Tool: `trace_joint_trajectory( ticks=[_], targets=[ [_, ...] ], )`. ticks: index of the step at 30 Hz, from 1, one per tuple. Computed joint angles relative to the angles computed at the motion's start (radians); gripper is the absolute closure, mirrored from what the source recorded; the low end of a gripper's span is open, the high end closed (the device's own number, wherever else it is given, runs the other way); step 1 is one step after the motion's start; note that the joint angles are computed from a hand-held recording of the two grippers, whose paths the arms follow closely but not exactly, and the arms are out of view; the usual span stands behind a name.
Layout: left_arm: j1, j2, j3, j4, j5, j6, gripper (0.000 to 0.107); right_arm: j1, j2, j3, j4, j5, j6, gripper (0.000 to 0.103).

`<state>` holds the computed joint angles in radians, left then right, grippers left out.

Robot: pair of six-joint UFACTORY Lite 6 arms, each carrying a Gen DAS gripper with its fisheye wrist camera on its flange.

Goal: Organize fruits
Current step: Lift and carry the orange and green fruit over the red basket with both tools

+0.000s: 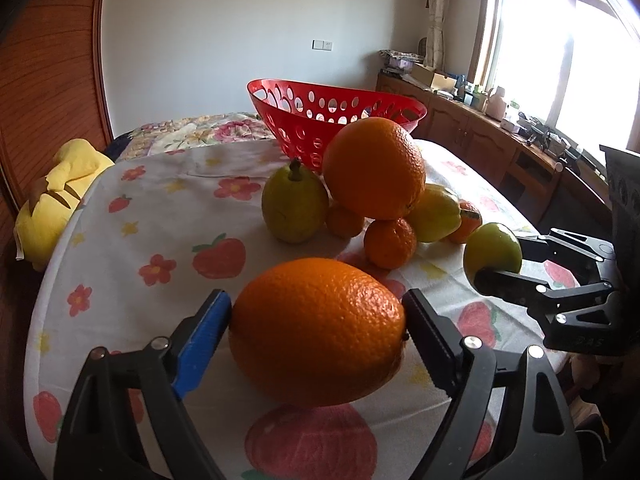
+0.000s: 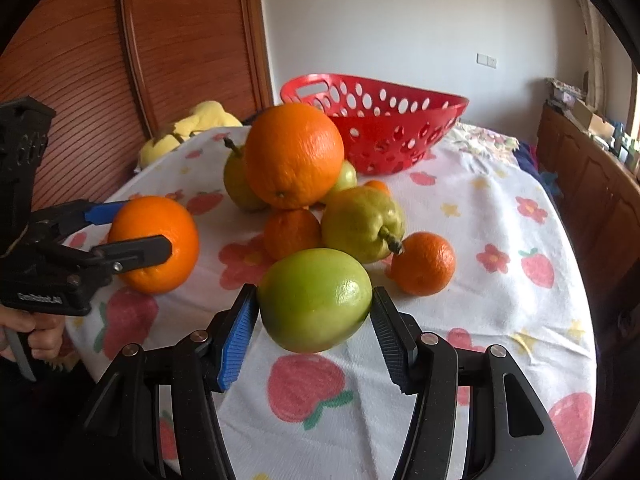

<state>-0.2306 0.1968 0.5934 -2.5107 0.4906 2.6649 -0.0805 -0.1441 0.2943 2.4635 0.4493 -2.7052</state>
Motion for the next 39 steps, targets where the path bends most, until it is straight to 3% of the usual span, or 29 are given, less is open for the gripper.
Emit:
trace_joint_trajectory(
  ticks=[10, 13, 20, 24, 28, 33, 39],
  targets=[
    [-0.024, 0.016, 0.038, 0.011, -0.059, 0.0, 0.016, 0.051, -0.021, -0.021, 0.07, -0.019, -0.057, 0.045],
    [-0.015, 0.034, 0.059, 0.087, -0.07, -0.068, 0.013, 0.059, -0.02, -0.024, 0.095, -0.021, -0.081, 0.044],
    [0.002, 0.038, 0.064, 0.172, -0.059, -0.137, 0.015, 0.053, -0.014, -0.024, 0.08, -0.015, -0.07, 0.044],
    [-0.016, 0.005, 0.017, 0.069, -0.042, -0.026, 0.017, 0.048, -0.015, -0.025, 0.07, -0.014, -0.065, 0.045],
    [0.009, -0.019, 0.006, 0.123, -0.014, -0.086, 0.017, 0.046, -0.015, -0.027, 0.065, -0.011, -0.061, 0.044],
    [0.03, -0.117, 0.014, 0.241, -0.031, -0.2, 0.017, 0.023, -0.056, -0.022, -0.031, -0.024, 0.022, 0.045],
    [0.049, -0.156, 0.139, 0.436, -0.055, -0.393, 0.017, -0.023, -0.163, 0.046, -0.329, -0.066, 0.285, 0.045]
  ],
)
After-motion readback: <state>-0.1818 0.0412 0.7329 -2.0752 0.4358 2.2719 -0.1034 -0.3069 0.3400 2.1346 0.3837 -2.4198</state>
